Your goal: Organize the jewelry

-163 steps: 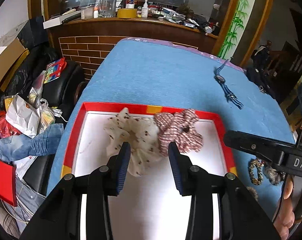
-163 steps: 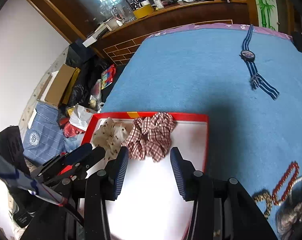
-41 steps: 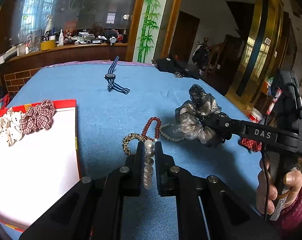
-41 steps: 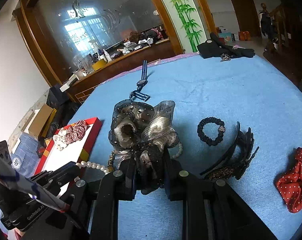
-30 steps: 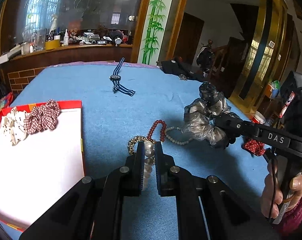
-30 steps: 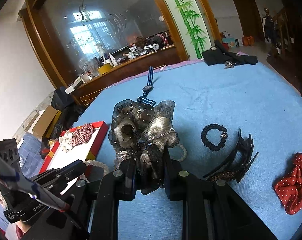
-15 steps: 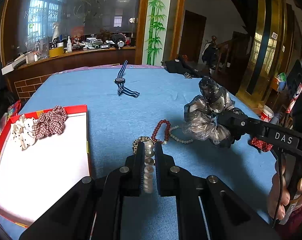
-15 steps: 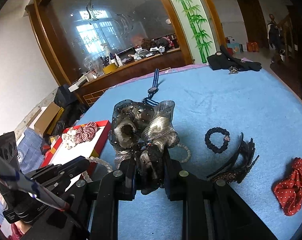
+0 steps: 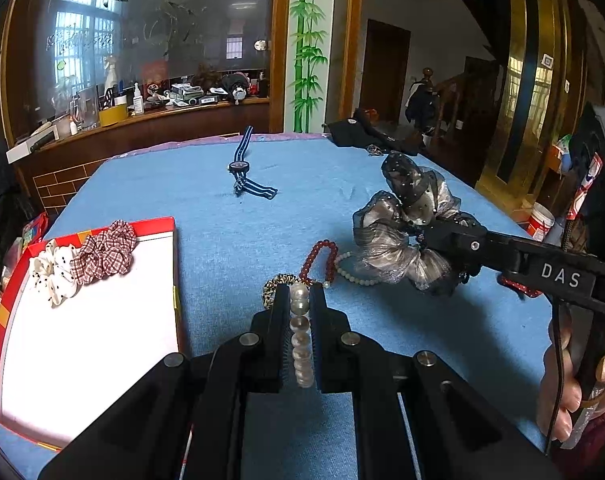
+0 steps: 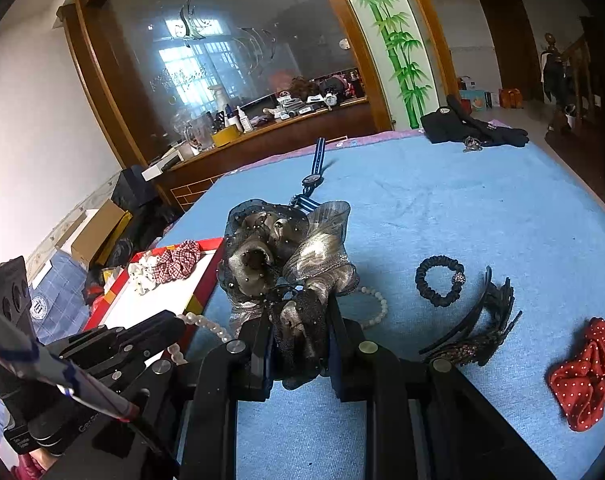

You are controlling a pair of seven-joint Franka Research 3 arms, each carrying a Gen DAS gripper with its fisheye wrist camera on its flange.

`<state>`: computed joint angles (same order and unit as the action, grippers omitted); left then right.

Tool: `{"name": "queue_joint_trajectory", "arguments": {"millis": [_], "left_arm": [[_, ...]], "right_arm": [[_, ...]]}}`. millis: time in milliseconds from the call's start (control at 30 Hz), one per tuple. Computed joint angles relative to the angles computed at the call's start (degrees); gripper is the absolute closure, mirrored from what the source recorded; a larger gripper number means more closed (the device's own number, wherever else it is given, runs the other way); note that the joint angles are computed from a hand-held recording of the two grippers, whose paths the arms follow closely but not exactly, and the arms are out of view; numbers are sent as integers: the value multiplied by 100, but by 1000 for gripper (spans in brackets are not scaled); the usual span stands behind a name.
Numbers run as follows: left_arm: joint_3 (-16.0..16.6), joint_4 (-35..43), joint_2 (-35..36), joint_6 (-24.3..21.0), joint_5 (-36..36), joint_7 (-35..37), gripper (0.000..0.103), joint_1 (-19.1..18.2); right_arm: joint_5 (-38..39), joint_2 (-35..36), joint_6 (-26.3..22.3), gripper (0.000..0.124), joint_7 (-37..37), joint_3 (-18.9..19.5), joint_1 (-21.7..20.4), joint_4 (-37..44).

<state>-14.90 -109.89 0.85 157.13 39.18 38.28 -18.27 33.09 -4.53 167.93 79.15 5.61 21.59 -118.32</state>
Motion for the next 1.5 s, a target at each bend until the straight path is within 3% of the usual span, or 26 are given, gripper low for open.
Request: {"name": "queue_joint_trajectory", "arguments": {"millis": [533,767,867,1500], "left_arm": [[-9,50,22,-75,121,-41,94,-50],[8,-47,-104,-112,94,-170,94,7],[5,-135,-231,-118,89,-218,94,59],[-56,-697,-1210,-43,80,-332,94,640]], "right_arm": [[13,22,-85,102,-2,-3,-7,40],[488,34,-213,102,-478,-33,62,112],[915,27,-376,101,-825,-54,103,181],[1168,36,-577,101,-964,140,336,610]]}}
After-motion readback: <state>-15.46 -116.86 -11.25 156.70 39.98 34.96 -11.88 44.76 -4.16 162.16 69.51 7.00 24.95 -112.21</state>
